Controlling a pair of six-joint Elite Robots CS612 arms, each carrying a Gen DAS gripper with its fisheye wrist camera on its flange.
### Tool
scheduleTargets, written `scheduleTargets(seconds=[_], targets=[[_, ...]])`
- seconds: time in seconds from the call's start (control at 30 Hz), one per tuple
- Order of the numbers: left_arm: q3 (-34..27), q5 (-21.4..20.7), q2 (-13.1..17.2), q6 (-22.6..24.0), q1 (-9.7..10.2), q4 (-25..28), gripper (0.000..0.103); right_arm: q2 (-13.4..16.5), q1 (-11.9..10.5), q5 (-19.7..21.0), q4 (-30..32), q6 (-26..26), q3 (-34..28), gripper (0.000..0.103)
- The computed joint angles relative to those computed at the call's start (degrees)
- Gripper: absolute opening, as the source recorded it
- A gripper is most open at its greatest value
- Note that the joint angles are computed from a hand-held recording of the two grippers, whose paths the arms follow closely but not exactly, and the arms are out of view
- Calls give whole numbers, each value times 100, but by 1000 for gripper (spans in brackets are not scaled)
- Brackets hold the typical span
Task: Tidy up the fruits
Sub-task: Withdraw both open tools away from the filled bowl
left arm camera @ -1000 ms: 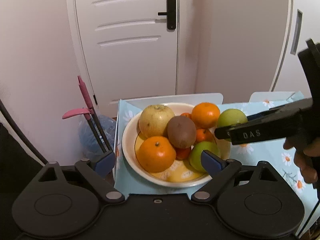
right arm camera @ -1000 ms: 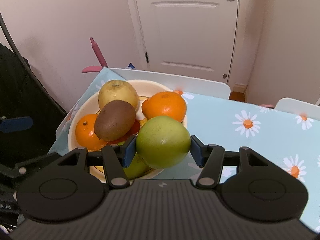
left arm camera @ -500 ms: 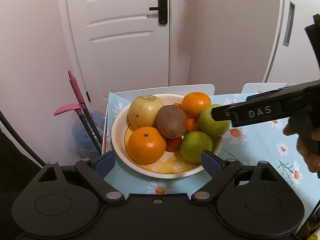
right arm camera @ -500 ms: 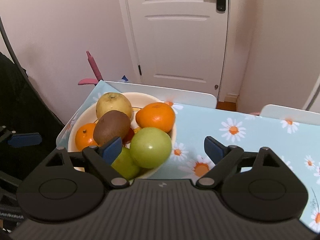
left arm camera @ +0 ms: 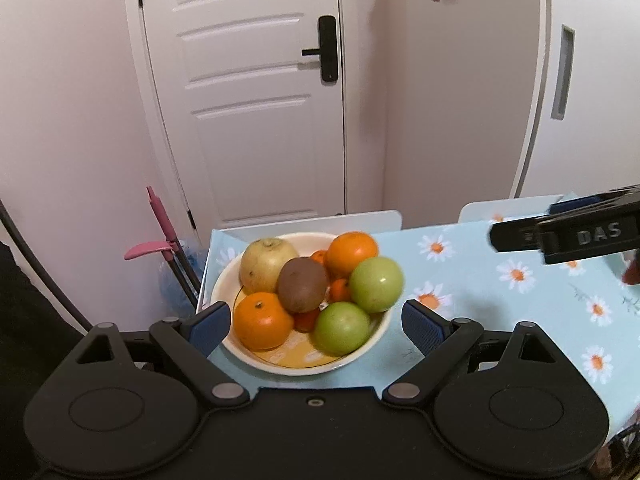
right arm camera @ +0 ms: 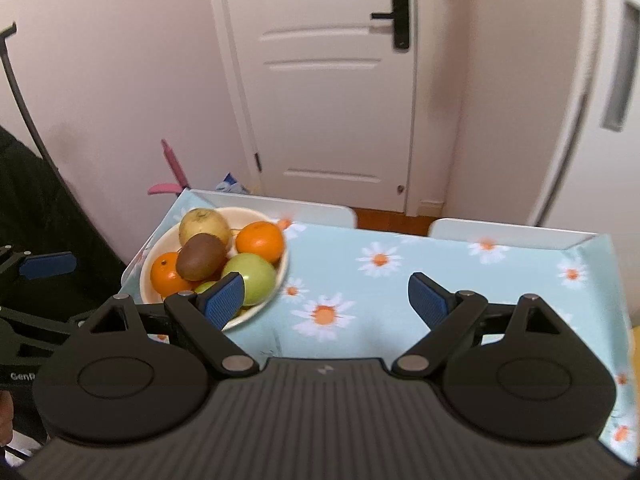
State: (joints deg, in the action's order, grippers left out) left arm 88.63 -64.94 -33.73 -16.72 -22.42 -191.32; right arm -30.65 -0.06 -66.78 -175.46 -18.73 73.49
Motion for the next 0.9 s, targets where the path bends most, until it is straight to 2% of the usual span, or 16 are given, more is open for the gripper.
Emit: scheduleTargets(seconds=[0.13,0.3,0.47,0.63,0.9], targets=[[89,301,-137,-286,-152,72,95,-241,-148,-97,-204,14,304,103],[182,513,-239,-608,-312,-20,98,-472,-277,-450,-442,121,697,103],[251,710,-273,-635,-478,-155,102,-597,-382,-668,-686,98,1016,103],[284,929,-277,-692,-605,-181,103,-668,-453,-687,-798,138,1219,103],[332,1047,-295,-710,-704,-163,103,-741,-505,-757,-928,234,1393,103]])
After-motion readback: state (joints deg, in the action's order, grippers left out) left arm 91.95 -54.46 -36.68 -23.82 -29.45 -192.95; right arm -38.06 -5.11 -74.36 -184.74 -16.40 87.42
